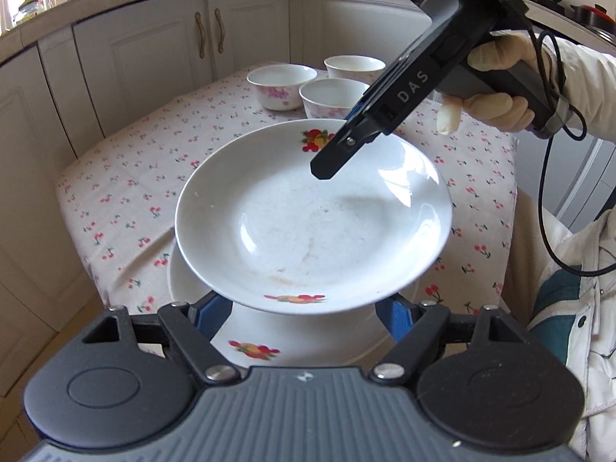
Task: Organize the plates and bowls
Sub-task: 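Lift the fruit-decal plate with the right gripper over the stacked plates, then lower the fruit-decal plate onto the stack and open the right gripper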
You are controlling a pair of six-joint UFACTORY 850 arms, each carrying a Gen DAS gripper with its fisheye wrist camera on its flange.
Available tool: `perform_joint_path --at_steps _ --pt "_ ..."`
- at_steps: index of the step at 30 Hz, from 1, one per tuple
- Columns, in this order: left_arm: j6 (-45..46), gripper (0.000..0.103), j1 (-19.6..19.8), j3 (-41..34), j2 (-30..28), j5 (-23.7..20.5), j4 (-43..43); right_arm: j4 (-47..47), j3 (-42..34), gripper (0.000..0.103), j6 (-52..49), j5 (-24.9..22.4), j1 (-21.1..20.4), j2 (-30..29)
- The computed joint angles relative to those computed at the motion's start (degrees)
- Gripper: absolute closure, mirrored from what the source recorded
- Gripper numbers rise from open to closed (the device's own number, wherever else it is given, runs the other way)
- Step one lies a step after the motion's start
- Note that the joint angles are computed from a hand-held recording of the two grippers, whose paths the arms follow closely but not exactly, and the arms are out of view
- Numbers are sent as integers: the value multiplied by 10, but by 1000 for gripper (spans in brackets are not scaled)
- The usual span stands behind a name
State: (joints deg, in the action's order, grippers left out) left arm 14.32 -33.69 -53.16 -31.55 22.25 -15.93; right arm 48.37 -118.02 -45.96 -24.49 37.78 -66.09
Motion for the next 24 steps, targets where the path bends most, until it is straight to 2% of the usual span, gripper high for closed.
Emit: perform_joint_path --at_steps 4,8,24 --pt "-19 22 0 1 -3 2 14 4 17 39 2 9 0 5" --pt "-35 22 4 -2 -7 -5 23 46 30 39 -24 7 -3 10" --pt "18 23 8 -14 -13 -35 -24 143 77 39 -113 21 -3 35"
